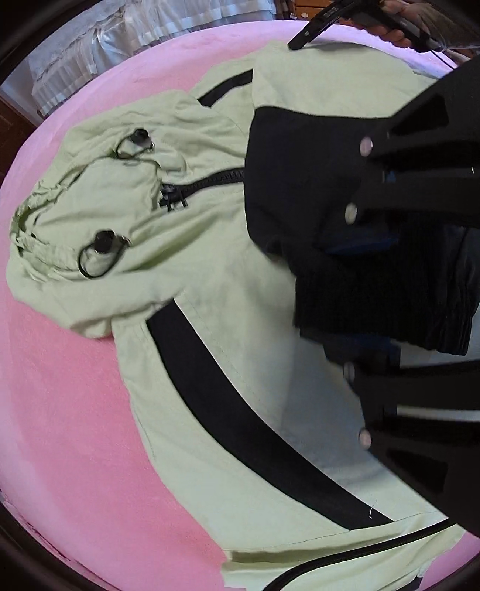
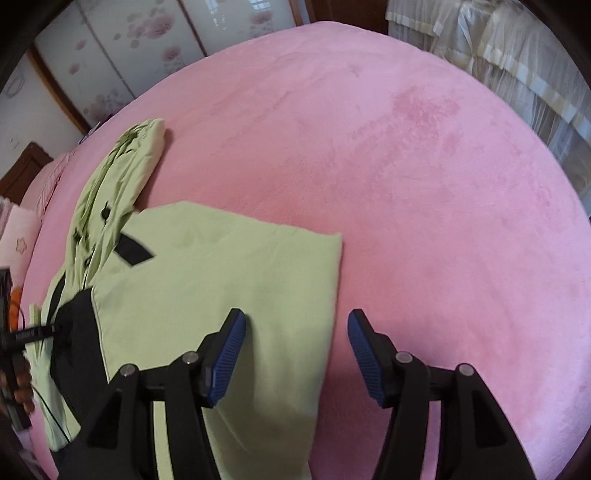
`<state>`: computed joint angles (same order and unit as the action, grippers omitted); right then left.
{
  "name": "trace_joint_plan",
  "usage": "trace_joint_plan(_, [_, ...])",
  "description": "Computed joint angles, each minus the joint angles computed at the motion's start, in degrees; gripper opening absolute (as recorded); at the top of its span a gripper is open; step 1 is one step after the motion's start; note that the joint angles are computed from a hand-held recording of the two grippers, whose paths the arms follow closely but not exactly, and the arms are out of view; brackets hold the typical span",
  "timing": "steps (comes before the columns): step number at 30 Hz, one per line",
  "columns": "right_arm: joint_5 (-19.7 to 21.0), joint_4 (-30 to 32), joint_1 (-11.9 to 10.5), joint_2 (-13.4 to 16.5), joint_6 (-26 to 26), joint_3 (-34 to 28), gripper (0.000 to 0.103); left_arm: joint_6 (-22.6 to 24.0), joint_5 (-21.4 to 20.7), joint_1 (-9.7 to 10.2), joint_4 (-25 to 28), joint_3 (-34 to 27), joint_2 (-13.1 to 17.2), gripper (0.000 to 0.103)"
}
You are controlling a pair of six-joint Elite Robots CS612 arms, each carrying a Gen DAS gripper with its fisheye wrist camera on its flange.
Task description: Fold large clothes
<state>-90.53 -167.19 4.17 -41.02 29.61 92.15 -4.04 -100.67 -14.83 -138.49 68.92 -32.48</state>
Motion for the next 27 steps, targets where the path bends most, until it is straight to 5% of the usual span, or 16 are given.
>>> trace_joint_plan(1, [0.4, 0.3, -0.1, 0.5, 0.1, -0.7, 0.051, 0.1, 1.5, -0.42, -2.4, 1.0, -0.6, 0.026])
trace_joint_plan(2, [0.8, 0.7, -0.1, 0.9, -1.0, -1.5, 0.015, 0.4, 2.7, -0.83, -5.0, 2.1, -1.1, 0.024])
trace_joint_plan(3, [-0.7, 2.3, 0.2, 1.1, -2.6, -2.3, 0.002, 0.5, 3.5, -1.15, -7.8, 3.1, -1.6, 0.023])
trace_joint_plan(6, [-8.1, -0.7, 1.7, 0.9, -5.3, -2.0, 0.001, 1.4, 5.9, -2.14, -12.6, 4.5, -1.7, 0.024])
trace_joint_plan(11, [-14.4, 4.6, 3.3, 1.9, -6.7, -3.4, 0.005, 0.4, 11.8, -3.62, -7.4, 2.1, -0.1, 0.035])
trace_joint_plan(15, [-15.3, 0.2, 4.2, -0.4, -3.5, -1.2, 0.035, -0.9, 14.4, -4.07, -7.9, 3.5, -1.9, 0.04])
trace_joint_plan(19, [-11.0, -2.4, 5.5, -2.1, -4.2, 0.2, 0.041, -3.7, 16.5, -4.21, -14.2, 9.0, -5.8, 0.041])
trace_joint_plan(22, [-5.9, -3.5, 7.0, -2.6, -4.8, 0.9, 0.041, -6.9, 10.7, -3.95, -20.5, 14.0, -8.2, 0.043])
trace_joint_plan(24, [-2.5, -3.1, 8.1, -2.3, -4.9, 0.6, 0.041, -8.2, 7.3, -3.94, -21.0, 15.6, -8.4, 0.043])
trace_joint_plan(27, [0.8, -1.8, 9.3, -1.2, -4.5, -0.4, 0.041, -9.1, 7.9, -4.95, -18.0, 17.0, -8.2, 0.043])
